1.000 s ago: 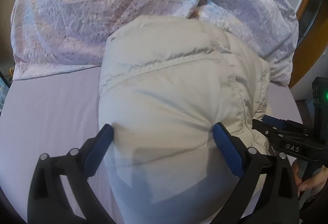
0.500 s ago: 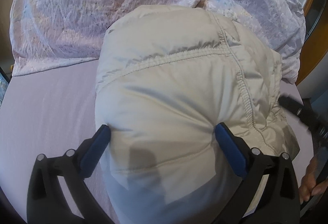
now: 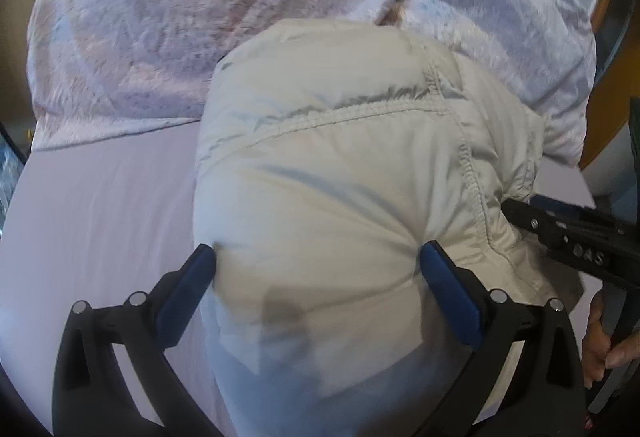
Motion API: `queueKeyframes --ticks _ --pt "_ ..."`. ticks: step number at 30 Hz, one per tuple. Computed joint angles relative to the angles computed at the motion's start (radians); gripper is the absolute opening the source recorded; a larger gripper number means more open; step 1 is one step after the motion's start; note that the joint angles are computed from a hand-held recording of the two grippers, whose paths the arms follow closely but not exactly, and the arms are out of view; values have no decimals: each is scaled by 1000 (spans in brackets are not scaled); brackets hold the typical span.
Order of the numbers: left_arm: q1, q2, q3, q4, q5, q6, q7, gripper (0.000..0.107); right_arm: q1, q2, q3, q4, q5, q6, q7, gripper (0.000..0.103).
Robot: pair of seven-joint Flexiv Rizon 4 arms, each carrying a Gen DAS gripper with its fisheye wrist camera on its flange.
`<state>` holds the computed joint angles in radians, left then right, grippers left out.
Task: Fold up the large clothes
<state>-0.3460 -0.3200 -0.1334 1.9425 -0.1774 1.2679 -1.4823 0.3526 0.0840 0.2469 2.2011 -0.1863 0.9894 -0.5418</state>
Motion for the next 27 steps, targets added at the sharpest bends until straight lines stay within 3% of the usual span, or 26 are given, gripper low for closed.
queueKeyframes --ticks 1,4,10,18,27 --pt "4 9 -4 11 -8 7 3 101 -2 23 7 8 -21 -13 21 87" --pt "10 55 -6 63 -19 38 11 101 -4 93 27 43 -34 -11 61 90" --pt "19 184 -14 187 -63 76 75 101 21 223 73 59 -1 -139 105 101" --pt "-9 333 13 323 -139 57 185 101 81 318 106 72 80 -208 122 102" --pt "-42 440 46 390 -187 -36 236 101 132 382 144 73 130 -313 173 102"
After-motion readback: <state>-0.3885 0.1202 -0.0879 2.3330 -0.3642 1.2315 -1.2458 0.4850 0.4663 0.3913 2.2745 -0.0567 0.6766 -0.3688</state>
